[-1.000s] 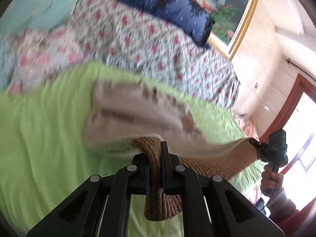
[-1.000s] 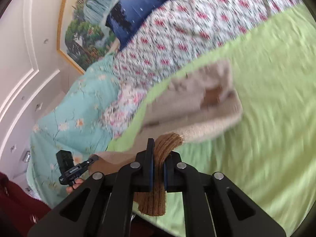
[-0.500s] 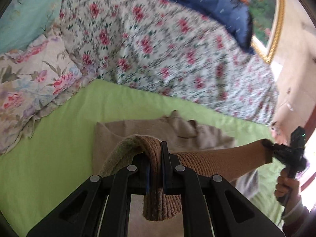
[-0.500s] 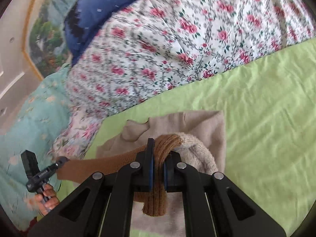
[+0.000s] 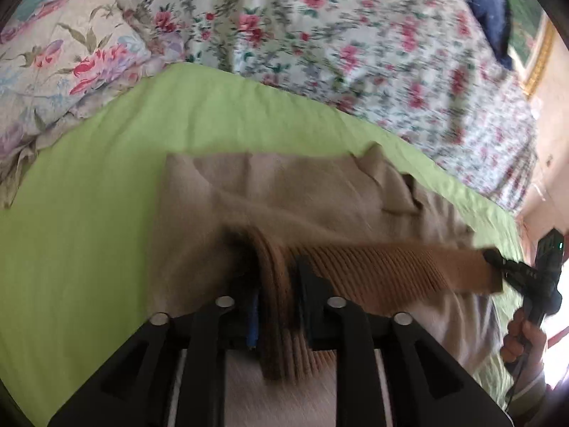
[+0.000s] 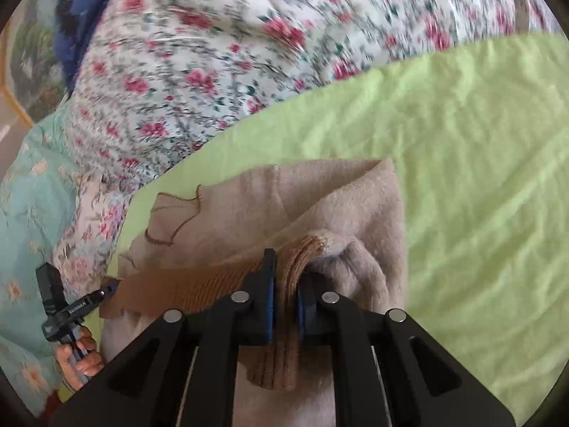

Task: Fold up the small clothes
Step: 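Lift the hem with both grippers and fold it up toward the collar, then open both grippers to lay the hem down near the collar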

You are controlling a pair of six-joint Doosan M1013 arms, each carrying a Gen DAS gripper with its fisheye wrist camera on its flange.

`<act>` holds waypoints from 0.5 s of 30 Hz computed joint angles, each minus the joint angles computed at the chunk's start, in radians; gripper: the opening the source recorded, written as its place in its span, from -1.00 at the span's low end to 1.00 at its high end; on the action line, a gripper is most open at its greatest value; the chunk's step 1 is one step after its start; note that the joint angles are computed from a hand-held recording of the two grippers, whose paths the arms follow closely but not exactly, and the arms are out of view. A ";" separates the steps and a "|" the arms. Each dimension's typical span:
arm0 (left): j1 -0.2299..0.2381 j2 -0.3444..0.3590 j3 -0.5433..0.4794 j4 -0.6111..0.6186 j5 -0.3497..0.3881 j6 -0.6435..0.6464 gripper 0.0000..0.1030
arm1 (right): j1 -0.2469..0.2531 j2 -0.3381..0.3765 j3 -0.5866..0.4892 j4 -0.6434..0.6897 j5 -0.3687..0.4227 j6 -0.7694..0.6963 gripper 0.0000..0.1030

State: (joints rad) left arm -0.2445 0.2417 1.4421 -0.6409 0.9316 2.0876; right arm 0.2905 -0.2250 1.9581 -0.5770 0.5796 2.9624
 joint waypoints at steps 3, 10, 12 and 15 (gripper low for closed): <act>-0.009 -0.062 0.071 -0.018 -0.014 0.078 -0.35 | 0.102 -0.005 -0.018 -0.192 0.132 0.100 0.14; -0.073 -0.118 0.138 0.040 0.001 0.150 -0.26 | 0.260 0.013 -0.047 -0.321 0.181 0.091 0.85; -0.089 -0.106 0.125 0.086 0.005 0.132 -0.26 | 0.248 0.039 -0.064 -0.205 0.143 -0.069 0.80; -0.101 -0.075 0.088 0.139 0.004 0.115 -0.26 | 0.192 0.076 -0.081 0.035 0.087 -0.335 0.41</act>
